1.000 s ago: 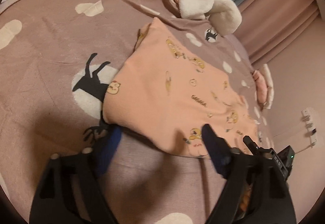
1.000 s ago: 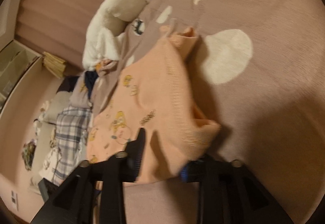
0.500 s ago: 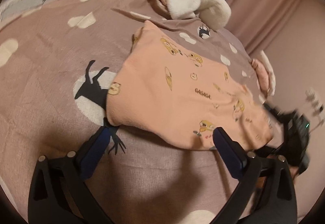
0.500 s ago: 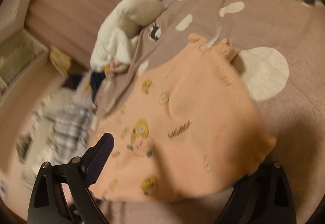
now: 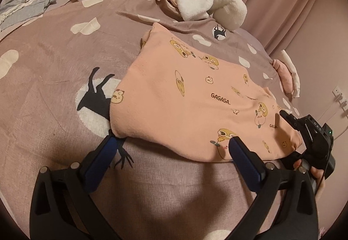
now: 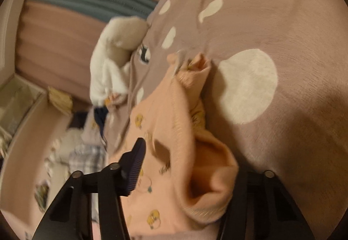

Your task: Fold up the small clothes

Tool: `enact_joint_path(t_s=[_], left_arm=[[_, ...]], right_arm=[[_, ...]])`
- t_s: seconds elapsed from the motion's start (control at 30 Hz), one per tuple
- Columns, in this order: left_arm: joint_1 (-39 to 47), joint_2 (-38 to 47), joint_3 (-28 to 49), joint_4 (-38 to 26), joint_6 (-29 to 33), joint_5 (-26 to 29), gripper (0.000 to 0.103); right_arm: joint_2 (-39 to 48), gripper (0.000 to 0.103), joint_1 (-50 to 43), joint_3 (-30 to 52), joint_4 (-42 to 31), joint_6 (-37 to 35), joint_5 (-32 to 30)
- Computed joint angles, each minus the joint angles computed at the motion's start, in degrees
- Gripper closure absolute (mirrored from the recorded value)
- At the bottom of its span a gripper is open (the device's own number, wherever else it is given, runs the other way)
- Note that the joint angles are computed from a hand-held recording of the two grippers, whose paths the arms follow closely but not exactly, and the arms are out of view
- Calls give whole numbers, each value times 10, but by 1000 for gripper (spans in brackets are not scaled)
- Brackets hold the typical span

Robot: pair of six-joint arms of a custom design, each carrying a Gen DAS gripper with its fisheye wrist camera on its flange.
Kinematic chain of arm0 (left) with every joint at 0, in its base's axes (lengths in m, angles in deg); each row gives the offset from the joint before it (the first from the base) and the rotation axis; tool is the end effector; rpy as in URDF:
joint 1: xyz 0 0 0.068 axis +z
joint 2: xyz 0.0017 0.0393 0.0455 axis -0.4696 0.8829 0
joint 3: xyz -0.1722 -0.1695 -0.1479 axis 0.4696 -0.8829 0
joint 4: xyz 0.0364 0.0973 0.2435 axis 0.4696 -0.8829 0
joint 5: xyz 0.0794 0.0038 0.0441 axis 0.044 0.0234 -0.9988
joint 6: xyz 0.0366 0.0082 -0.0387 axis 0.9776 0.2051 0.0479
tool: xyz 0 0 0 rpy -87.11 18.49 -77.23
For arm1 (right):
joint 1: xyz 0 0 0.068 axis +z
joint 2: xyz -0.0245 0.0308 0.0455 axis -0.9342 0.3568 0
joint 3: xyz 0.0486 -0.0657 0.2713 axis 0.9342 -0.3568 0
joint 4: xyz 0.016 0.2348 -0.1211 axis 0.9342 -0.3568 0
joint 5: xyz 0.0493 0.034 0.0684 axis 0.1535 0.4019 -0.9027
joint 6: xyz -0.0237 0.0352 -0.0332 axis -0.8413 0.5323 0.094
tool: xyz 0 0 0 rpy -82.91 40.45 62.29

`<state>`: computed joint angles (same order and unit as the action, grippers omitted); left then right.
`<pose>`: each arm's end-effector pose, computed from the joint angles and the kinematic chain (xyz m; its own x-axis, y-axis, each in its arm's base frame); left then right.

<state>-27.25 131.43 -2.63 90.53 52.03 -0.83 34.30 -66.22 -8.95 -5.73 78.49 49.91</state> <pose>0.2655 -0.0059 0.0892 -0.6763 -0.3429 -0.6520 -0.0498 0.9043 -0.4239 0.3131 0.0321 0.0780 -0.6119 0.6888 -0.3887 0.0486 0.5233 0.8508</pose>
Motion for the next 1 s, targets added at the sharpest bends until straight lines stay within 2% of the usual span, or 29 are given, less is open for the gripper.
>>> enact_joint_path(t_s=[0.03, 0.1, 0.2, 0.33, 0.5, 0.8, 0.97, 1.0], left_arm=[[-1, -2, -1, -1, 0, -1, 0], [-4, -3, 0, -5, 1, -7, 0], [-17, -5, 6, -21, 6, -31, 0], [-34, -5, 13, -36, 13, -61, 0], [-31, 0, 12, -26, 8, -53, 0], [-26, -1, 6, -16, 5, -45, 0], [3, -13, -17, 21, -13, -4, 1], [9, -20, -20, 22, -19, -10, 1]], right_arm=[[21, 58, -3, -6, 48, 9, -3], [60, 69, -4, -13, 126, 8, -4], [31, 70, 7, -12, 69, -25, 23], [25, 72, 5, -15, 64, -32, 21], [13, 87, 4, -7, 15, -41, 29], [13, 90, 3, -3, 6, -47, 26], [13, 90, 3, -3, 4, -49, 26], [12, 90, 3, -2, 0, -50, 26]])
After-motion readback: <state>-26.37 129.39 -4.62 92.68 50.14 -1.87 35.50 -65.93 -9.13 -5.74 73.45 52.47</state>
